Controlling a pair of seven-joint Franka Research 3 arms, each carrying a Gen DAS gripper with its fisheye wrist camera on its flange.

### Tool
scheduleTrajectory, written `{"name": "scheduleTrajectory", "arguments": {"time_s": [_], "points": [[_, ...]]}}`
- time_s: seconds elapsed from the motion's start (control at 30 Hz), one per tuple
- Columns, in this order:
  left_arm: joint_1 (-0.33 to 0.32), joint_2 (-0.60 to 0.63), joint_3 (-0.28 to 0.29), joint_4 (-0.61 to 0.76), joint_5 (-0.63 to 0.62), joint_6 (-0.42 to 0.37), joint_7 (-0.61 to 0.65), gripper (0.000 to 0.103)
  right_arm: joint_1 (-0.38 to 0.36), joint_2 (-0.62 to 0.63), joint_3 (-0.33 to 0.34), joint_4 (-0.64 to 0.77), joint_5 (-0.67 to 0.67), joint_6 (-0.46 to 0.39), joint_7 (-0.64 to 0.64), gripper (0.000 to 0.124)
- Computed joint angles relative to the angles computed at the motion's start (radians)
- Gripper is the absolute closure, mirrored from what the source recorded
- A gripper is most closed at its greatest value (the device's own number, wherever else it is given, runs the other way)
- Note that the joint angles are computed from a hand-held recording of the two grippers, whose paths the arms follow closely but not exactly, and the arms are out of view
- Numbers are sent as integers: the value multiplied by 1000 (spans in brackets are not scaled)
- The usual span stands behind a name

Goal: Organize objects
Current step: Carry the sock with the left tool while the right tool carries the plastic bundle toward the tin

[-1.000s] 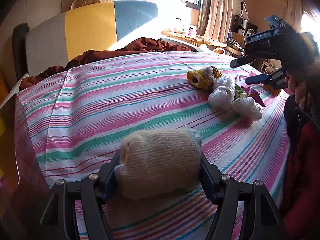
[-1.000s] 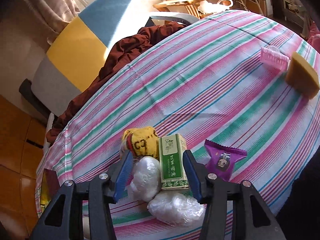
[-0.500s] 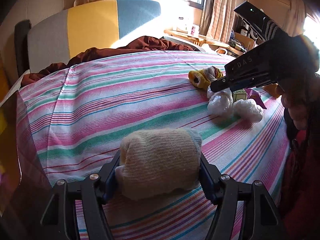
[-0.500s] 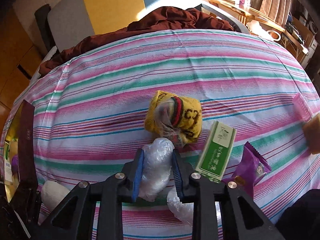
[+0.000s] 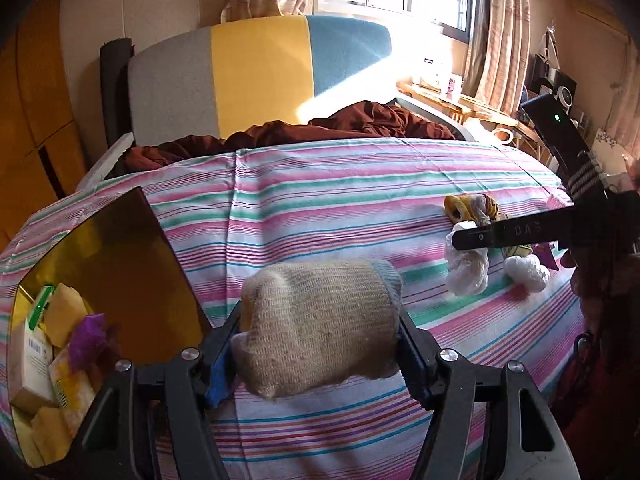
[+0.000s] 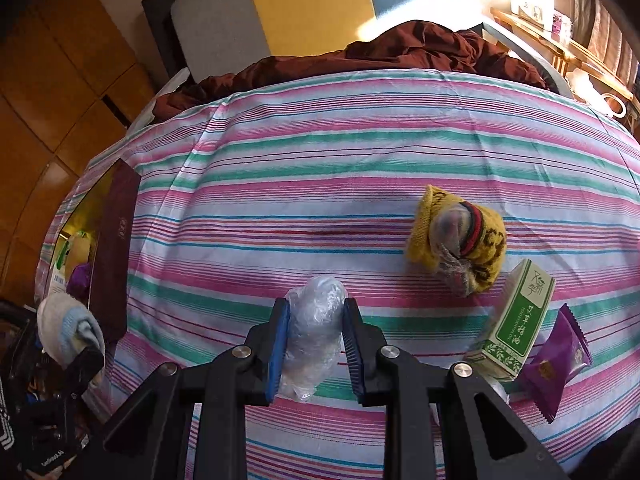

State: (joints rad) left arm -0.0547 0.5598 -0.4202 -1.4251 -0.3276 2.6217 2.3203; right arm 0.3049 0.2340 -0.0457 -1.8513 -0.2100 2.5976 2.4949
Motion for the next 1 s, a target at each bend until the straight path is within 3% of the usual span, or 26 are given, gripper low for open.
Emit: {"name": "scheduleTrajectory", "arguments": {"time_s": [0.13,0.23,0.63,0.83,1.0], "points": [[7,-9,18,4,2,20,-33,35,-6,17,24,21,51,11,-89,98],[9,-12,33,6,18,33,-63,35,4,42,25,58,67,-27,-129,98],[55,21,68,71,60,33,-190,35,35,72,3,112,22,-119,-116,98],[77,51,143,125,116,44,-339,35,56,95,8,168,-6,-121,-111,98],[101,74,176,146,174,55,-450,35,85,171,10,303,-12,-102,-135,98]]}}
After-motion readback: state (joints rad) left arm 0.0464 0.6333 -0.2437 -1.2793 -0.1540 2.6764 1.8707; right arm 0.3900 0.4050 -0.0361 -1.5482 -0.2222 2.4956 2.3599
